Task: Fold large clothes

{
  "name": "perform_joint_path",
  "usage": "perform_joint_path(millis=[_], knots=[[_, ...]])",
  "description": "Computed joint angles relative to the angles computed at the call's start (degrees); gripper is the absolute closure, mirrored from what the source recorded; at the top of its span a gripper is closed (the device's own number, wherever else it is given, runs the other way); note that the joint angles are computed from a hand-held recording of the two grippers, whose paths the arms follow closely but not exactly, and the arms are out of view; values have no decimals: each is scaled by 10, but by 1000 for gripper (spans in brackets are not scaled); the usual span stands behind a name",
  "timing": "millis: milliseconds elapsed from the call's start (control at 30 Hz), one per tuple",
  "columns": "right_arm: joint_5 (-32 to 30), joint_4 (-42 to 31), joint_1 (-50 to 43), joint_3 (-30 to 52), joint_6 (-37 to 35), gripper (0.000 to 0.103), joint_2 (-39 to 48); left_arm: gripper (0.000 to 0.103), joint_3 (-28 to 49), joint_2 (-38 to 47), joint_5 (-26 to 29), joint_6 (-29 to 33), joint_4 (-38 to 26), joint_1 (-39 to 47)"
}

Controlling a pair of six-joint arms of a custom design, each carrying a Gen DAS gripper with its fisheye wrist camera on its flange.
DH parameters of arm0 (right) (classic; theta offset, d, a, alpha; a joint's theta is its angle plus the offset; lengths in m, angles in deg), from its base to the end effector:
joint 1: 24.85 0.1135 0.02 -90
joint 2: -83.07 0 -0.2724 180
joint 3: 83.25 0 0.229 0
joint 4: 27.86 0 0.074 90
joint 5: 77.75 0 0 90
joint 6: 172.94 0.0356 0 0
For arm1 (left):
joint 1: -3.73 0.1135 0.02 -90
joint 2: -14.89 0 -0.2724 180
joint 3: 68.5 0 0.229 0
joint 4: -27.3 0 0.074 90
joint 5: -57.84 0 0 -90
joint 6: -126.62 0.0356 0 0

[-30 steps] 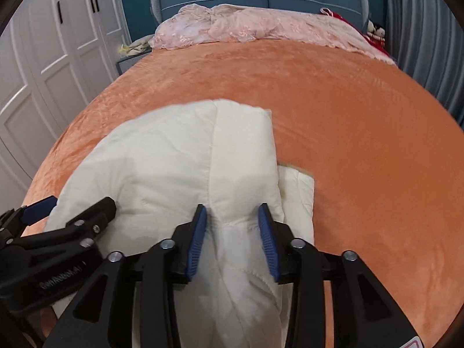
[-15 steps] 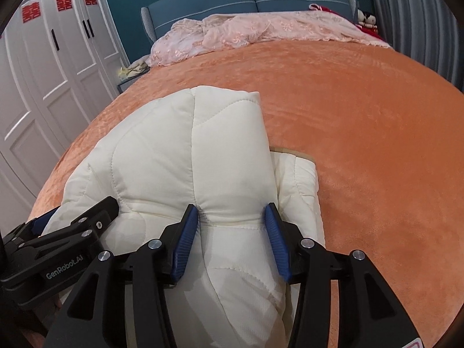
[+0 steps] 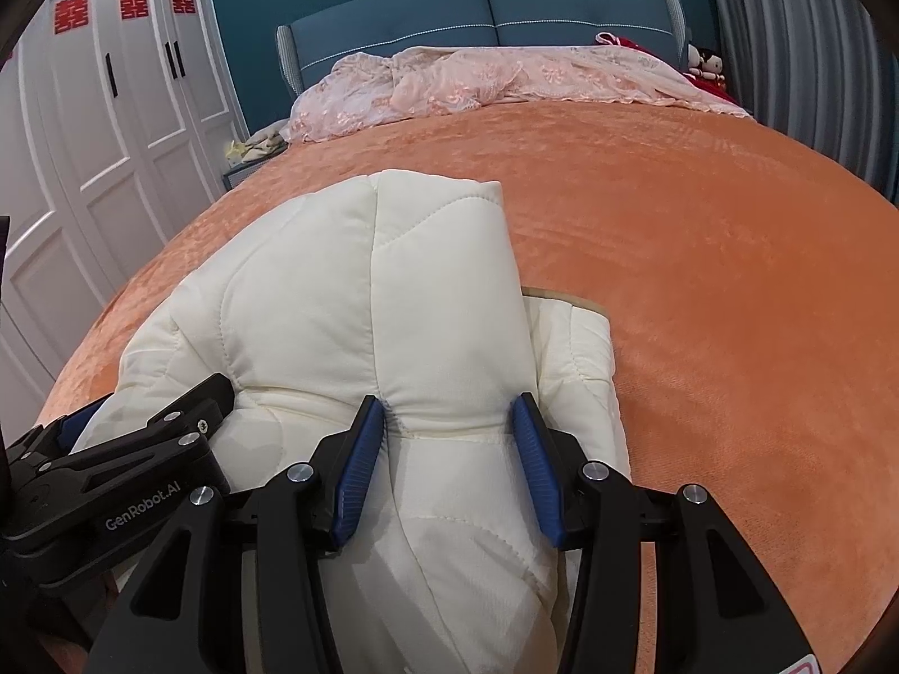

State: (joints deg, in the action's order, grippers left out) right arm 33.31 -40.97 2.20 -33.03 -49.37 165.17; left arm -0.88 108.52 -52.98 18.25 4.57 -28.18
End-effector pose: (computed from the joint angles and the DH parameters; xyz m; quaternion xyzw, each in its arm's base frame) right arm 0.2310 0.1036 0.1866 0.1215 0.9028 0.0442 0.4101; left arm 0.2731 -0.1551 0.2043 0.0453 0.9216 0.0059 0.3855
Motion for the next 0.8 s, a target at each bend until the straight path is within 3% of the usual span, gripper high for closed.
perform_joint_path(millis=[200, 333, 567, 800], knots=[[-3, -33, 2, 14, 2, 57, -7, 5, 9, -11, 3, -4, -31, -3], [10, -179, 29, 68, 9, 53, -43, 5, 8, -71, 37, 8, -114, -2], [5, -384, 128, 58, 124, 53, -189, 5, -51, -225, 49, -44, -250, -35], [26, -416, 203, 33, 207, 51, -176, 5, -96, -258, 16, -105, -292, -89]])
